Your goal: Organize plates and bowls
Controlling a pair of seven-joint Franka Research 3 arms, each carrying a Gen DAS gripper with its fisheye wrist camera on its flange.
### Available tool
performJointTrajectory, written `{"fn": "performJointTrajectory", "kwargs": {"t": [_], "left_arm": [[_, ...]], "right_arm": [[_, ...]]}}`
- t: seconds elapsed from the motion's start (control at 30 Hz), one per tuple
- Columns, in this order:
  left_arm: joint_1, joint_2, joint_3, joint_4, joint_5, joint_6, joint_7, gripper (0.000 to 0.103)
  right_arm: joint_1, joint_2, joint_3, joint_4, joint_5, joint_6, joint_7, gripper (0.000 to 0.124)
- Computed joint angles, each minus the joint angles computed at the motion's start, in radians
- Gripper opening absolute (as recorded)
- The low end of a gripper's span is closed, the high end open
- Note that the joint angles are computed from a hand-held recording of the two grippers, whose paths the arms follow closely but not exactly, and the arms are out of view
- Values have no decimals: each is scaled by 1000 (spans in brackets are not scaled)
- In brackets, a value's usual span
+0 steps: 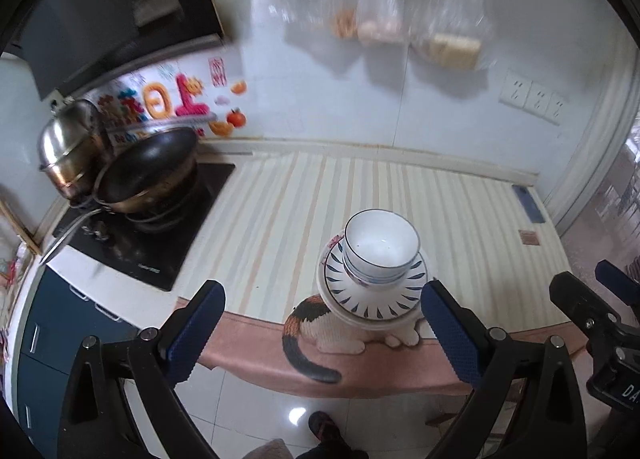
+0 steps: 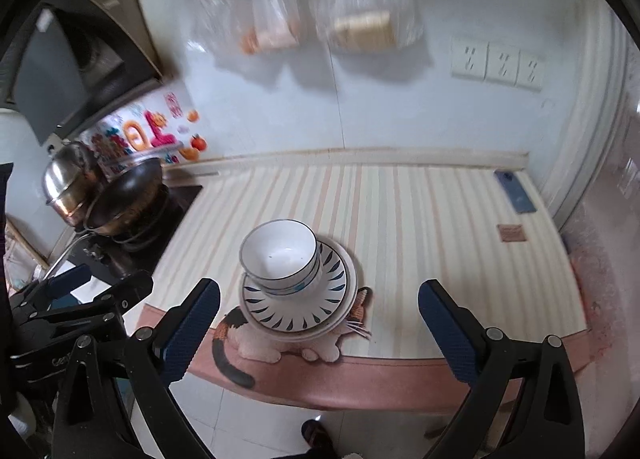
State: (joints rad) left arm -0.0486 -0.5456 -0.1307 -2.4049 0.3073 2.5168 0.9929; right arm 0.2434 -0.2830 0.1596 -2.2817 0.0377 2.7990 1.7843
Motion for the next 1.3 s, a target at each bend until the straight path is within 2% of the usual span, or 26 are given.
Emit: {"fn": "performJointTrajectory", "kwargs": {"t": [0.1, 0.27, 0.53, 0.93, 1.3], "left_arm": [[-2, -115, -24, -49, 14, -41, -31, 101], [-44, -292, -36, -115, -2, -137, -57, 101], [-85, -472, -35, -179, -3, -234, -56, 101], [-109, -579, 3, -216, -4, -241, 13, 101], [-95, -625, 17, -238, -18, -240, 56, 101]], "right_arm": [[3, -132, 10, -90, -4, 3, 1, 102], [25, -348, 22, -221, 38, -37, -28, 102], [22, -571, 70, -317, 79, -132, -4, 103], [-23, -673, 169, -310, 39, -201, 122, 103], [-9, -678, 190, -301, 7, -239, 198, 103]]}}
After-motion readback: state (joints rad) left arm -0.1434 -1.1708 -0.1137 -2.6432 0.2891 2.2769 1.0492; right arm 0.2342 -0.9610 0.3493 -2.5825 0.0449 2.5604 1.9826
